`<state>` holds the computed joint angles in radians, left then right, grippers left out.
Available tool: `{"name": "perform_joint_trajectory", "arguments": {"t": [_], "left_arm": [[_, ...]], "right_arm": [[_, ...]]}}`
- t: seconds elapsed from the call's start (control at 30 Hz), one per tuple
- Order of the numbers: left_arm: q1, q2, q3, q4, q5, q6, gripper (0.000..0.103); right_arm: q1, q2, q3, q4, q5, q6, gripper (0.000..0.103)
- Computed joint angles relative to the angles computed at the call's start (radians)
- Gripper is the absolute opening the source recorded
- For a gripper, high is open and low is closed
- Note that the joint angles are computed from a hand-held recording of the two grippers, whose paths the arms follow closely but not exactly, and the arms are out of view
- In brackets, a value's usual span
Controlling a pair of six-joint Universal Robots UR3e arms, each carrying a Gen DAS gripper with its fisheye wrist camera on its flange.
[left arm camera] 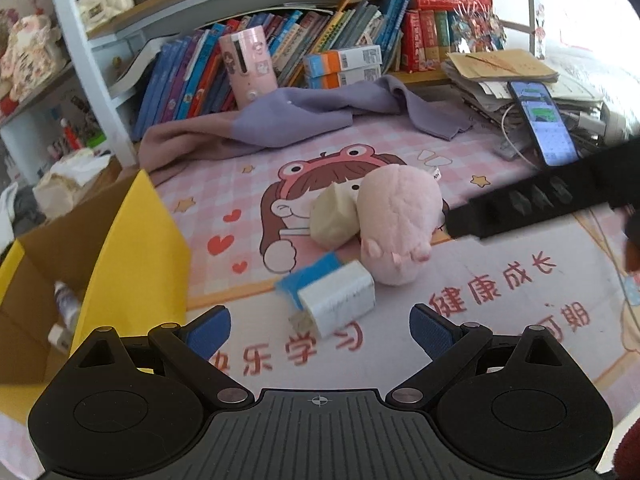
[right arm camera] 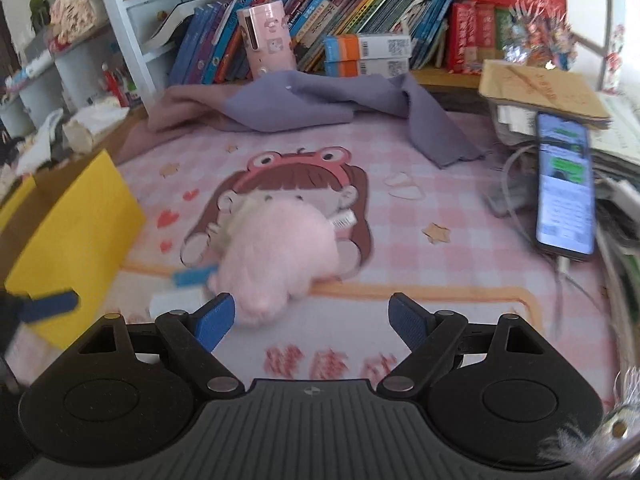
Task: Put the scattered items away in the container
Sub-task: 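Lower the left tool onto the white charger block while the right tool reaches the plush pig, then grasp the white charger block with the left tool while the right tool grasps the plush pig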
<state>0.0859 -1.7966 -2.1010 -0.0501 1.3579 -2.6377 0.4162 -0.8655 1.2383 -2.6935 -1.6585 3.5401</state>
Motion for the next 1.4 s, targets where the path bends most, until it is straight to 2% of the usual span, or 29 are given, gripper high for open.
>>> {"name": "perform_joint_trajectory", "arguments": {"t": [0.2,0.4,0.5,0.53,0.63,0.73,0.87,1.0,1.23,1.4], "left_arm": [[-0.06,-0.116,0.108,0.009,0.069,0.047,0.096],[-0.081,-0.217,0.235,-0.068,0.082,0.095,0.079],[-0.078,-0.253,0.307,-0.155,0.065,0.088,0.064],[-0.075,-0.257,0.325,-0.19,0.053,0.083,0.057],[-0.072,-0.245,0.326,-0.226,0.033,0.086,0.056],[-0.052,-0.201,0.317,-0.303,-0.021,0.079,0.054],[-0.035,-0.165,0.298,-0.358,-0.061,0.075,0.054],[-0.044,-0.175,0.3,-0.351,-0.047,0.117,0.055],[-0.046,-0.224,0.334,-0.359,-0.041,0.123,0.054],[-0.009,-0.204,0.304,-0.366,-0.097,0.103,0.053]], "right_arm": [[-0.02,0.186,-0.344,0.194,0.062,0.0,0.085],[-0.023,0.389,-0.708,0.378,0.057,0.016,0.086],[-0.034,0.474,-0.86,0.471,0.068,0.033,0.086],[-0.039,0.483,-0.871,0.479,0.077,0.036,0.086],[-0.051,0.436,-0.762,0.41,0.097,0.024,0.08],[-0.039,0.377,-0.662,0.353,0.047,-0.028,0.073],[-0.022,0.315,-0.535,0.262,-0.011,-0.095,0.071],[-0.024,0.327,-0.539,0.259,0.0,-0.118,0.072],[-0.04,0.381,-0.599,0.262,0.027,-0.102,0.075],[-0.044,0.34,-0.52,0.211,0.045,-0.125,0.065]]}}
